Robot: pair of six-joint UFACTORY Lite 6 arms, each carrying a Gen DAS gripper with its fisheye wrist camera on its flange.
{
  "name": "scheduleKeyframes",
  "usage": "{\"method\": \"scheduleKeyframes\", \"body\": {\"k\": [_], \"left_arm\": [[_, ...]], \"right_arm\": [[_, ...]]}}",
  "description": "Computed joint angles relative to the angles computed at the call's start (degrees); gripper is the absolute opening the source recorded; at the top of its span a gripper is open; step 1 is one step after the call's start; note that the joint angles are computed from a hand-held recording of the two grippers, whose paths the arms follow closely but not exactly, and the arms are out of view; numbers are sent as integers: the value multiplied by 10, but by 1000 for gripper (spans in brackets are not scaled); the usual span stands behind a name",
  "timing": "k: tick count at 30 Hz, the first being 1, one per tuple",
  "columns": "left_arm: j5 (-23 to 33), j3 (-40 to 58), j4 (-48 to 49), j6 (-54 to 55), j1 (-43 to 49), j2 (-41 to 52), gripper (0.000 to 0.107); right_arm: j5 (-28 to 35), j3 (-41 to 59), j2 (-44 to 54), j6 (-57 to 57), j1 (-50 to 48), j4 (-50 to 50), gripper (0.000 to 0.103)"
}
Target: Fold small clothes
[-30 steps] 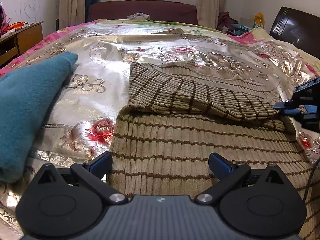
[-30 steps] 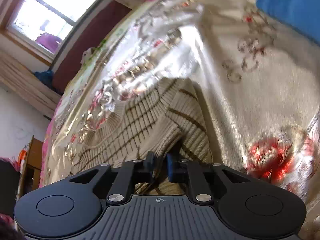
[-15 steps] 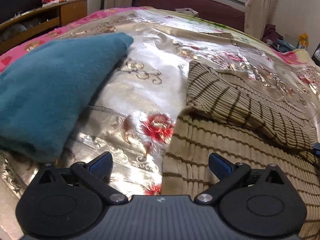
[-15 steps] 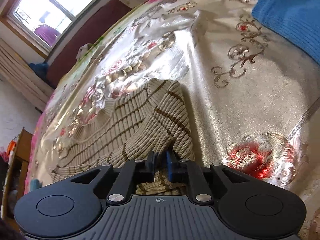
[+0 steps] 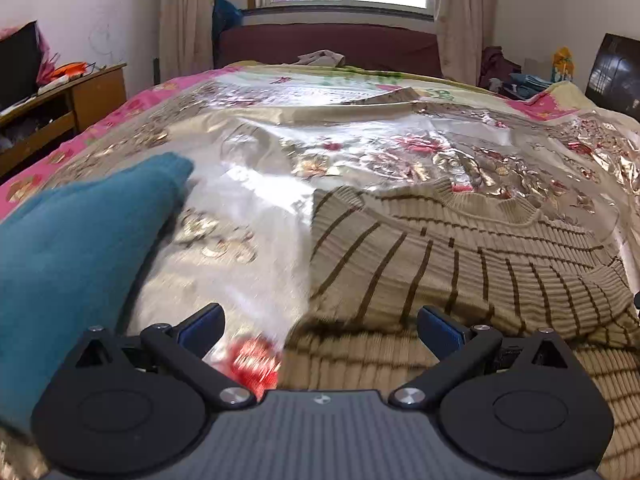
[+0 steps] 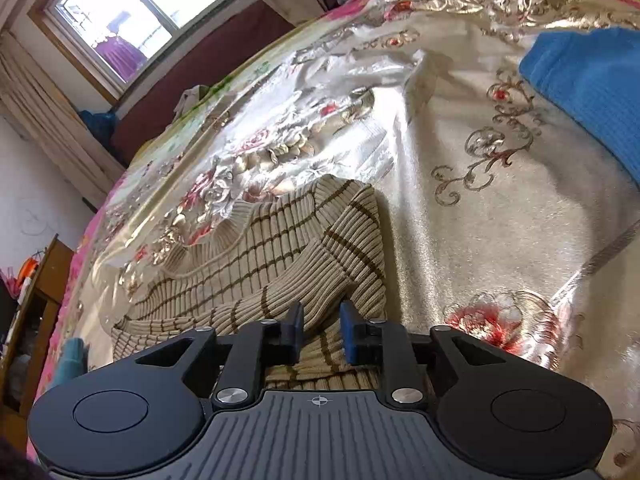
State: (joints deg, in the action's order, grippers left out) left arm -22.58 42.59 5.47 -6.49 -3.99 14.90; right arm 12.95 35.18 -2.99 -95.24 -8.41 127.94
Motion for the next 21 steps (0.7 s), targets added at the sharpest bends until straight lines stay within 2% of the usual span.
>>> {"method": "scheduleKeyframes", "body": {"k": [3,7,12,14,16,21], "left_arm": [[3,34,-36,36,-17,38,103],[19,65,-39,39,-25,74,103],[29,76,-49,46,-27,98,103],[27,75,-48,43,-24,98,103],[23,75,-43,36,-21,95,103],[32,90,-61,46,-12,109,103]], "right_arm": [[10,20,34,11,-3,-14,24],[12,49,79,-28,1,22,24],[36,81,133,9,-6,7,27],[32,77,125,-10,-3,30,23],[34,67,111,-10,-6,34,12],[36,39,80,0,-21,25,9]]}}
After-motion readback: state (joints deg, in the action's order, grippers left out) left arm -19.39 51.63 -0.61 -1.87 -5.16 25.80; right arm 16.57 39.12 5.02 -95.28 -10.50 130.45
